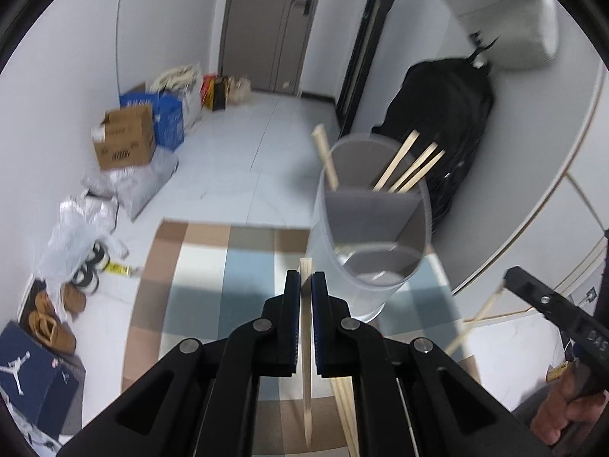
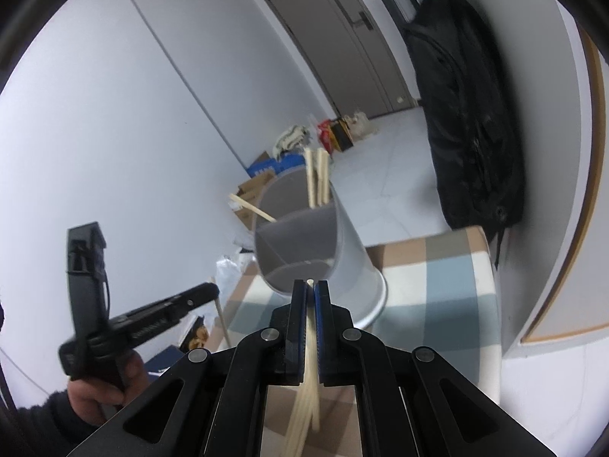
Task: Organize utensils
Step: 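Raise both held chopsticks and carry them over the utensil holder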
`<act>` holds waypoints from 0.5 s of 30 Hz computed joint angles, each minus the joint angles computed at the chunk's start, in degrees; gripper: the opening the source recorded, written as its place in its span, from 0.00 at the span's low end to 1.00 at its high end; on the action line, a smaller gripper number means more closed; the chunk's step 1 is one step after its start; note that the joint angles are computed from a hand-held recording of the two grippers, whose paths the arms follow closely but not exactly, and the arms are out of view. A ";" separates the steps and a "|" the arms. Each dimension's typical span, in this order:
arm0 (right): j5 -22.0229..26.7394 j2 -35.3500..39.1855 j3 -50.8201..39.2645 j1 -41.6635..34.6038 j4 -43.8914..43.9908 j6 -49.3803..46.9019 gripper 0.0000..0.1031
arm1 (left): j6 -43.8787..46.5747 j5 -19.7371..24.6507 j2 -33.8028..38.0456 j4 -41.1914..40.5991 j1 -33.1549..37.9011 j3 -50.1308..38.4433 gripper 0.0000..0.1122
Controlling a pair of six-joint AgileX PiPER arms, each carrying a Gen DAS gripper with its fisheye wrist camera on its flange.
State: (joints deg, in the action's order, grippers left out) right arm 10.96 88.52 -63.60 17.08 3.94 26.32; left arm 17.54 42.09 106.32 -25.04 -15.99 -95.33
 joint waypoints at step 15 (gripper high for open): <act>4.98 0.19 -10.59 3.66 -17.39 12.96 0.03 | 5.97 1.30 -3.36 -3.07 0.86 -4.69 0.02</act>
